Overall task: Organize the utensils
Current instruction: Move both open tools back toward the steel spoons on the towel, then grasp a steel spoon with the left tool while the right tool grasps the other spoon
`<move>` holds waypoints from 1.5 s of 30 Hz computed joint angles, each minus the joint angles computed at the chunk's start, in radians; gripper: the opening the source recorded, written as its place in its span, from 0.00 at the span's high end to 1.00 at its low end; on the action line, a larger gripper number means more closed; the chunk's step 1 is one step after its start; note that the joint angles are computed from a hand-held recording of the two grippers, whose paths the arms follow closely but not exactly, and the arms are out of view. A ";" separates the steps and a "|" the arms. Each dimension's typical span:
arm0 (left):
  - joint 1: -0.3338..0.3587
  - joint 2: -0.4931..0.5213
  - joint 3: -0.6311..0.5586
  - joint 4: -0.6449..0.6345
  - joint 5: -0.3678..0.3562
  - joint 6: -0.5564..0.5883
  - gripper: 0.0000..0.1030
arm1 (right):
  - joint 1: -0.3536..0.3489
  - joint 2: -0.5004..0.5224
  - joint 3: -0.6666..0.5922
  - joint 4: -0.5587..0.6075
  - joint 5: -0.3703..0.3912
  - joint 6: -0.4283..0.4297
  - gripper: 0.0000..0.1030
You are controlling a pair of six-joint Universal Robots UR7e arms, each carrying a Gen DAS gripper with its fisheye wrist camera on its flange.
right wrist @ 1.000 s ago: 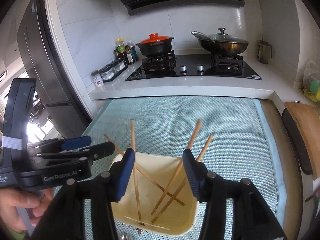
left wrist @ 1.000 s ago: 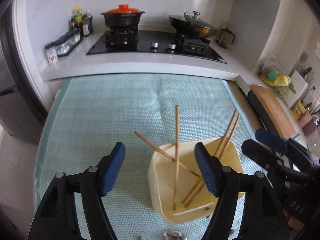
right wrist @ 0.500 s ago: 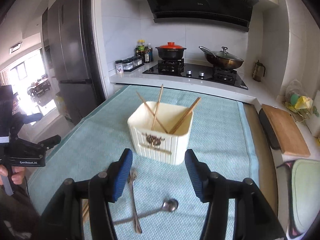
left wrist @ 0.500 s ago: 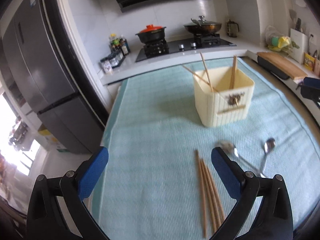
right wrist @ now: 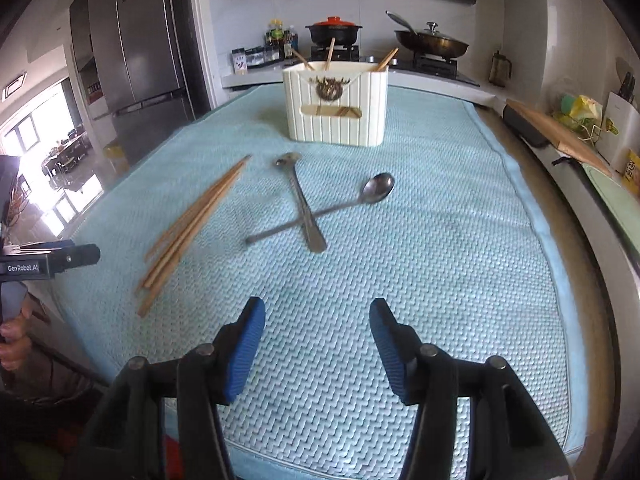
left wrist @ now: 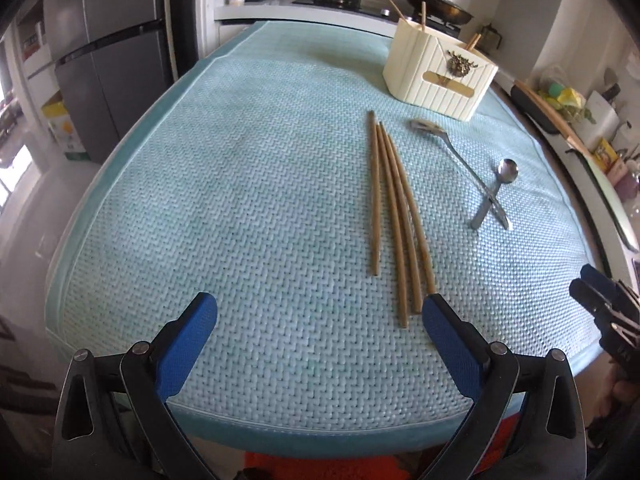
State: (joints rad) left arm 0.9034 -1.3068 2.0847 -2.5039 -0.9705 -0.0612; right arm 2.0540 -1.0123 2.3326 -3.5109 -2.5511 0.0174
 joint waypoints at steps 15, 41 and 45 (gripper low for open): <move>-0.044 0.142 -0.060 -0.015 -0.083 0.003 0.01 | -0.189 -0.067 -0.041 -0.045 0.112 -0.025 0.46; -0.035 0.327 -0.260 0.056 -0.096 -0.057 0.01 | -0.384 -0.196 -0.087 0.058 0.307 -0.011 0.97; -0.026 0.419 -0.382 0.074 -0.122 -0.075 0.01 | -0.378 -0.259 0.000 0.028 0.244 0.028 0.97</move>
